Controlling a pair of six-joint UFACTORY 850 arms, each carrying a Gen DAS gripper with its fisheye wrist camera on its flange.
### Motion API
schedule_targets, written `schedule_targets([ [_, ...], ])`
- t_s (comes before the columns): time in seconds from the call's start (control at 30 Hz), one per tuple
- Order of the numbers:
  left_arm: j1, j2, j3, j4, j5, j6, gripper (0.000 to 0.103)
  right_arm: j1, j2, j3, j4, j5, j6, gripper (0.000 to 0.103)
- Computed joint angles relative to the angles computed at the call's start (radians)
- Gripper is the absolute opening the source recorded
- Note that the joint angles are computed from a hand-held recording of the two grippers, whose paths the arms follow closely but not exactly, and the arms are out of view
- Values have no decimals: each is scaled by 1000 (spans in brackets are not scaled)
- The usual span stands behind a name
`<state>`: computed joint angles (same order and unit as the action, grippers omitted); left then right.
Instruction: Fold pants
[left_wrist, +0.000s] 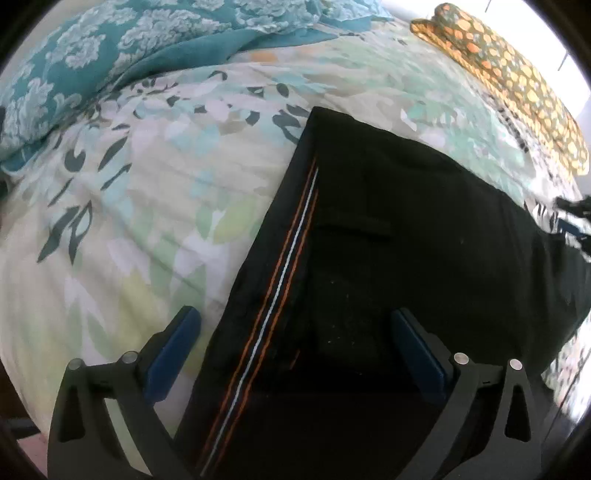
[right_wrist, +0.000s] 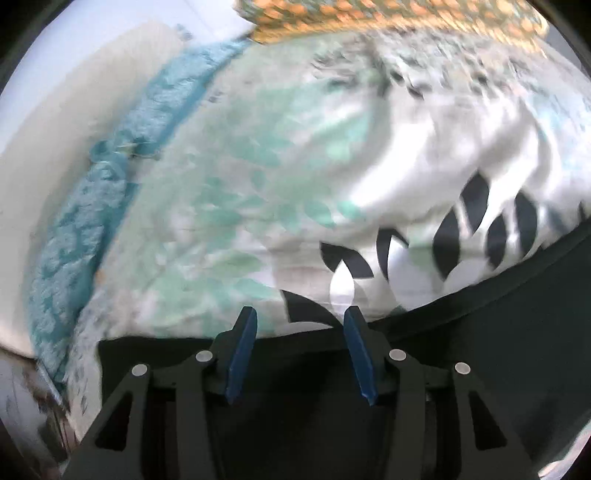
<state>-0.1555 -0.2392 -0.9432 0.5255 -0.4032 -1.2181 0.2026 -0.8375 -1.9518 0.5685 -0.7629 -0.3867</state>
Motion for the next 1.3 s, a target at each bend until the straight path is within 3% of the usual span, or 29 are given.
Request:
schedule_targets([
  [0.03, -3, -3, -3, 17, -7, -10, 103, -8, 48, 61, 18, -16, -77, 77],
  [0.1, 2, -3, 1, 15, 2, -6, 103, -41, 104, 148, -6, -53, -129, 81],
  [0.17, -1, 3, 6, 9, 7, -8, 103, -59, 170, 263, -154, 23, -60, 81],
  [0.23, -6, 21, 19, 36, 11, -62, 102, -77, 285, 413, -174, 145, -79, 80],
  [0.3, -22, 69, 51, 183, -3, -256, 99, -95, 456, 612, -27, 232, -257, 80],
  [0.37, -52, 150, 95, 388, -14, -465, 99, -96, 582, 758, 68, 253, -386, 84],
  [0.43, -102, 204, 117, 519, -42, -555, 99, -83, 738, 943, 121, 271, -482, 86],
  [0.53, -172, 207, 106, 443, -44, -434, 99, -100, 906, 1168, 128, 357, -517, 86],
  [0.6, -215, 178, 84, 306, -31, -287, 99, -163, 941, 1249, 103, 373, -453, 85],
  [0.7, -264, 125, 45, 177, -18, -154, 99, -321, 909, 1253, 85, 303, -395, 86],
  [0.8, -316, 49, -2, 170, -77, -100, 99, -498, 882, 1209, 187, 243, -512, 82],
  [0.87, -336, 14, -23, 188, -130, -86, 99, -590, 853, 1173, 111, 278, -449, 84],
  [0.9, -345, 6, -22, 200, -145, -94, 101, -671, 824, 1138, 109, 270, -434, 84],
  [1.0, -347, 3, -3, 260, -131, -163, 103, -816, 746, 1039, 48, 292, -283, 84],
  [1.03, -351, 2, 2, 278, -129, -188, 103, -874, 724, 1019, 40, 340, -211, 84],
  [1.07, -355, 2, 6, 296, -131, -208, 103, -940, 710, 1002, 73, 365, -139, 84],
  [1.13, -362, -4, 5, 322, -140, -234, 103, -1017, 709, 991, 252, 338, -106, 83],
  [1.23, -370, -5, 5, 342, -151, -261, 103, -997, 779, 1054, 366, 448, -204, 85],
  [1.3, -362, -9, 1, 352, -152, -263, 103, -961, 822, 1085, 438, 454, -340, 86],
])
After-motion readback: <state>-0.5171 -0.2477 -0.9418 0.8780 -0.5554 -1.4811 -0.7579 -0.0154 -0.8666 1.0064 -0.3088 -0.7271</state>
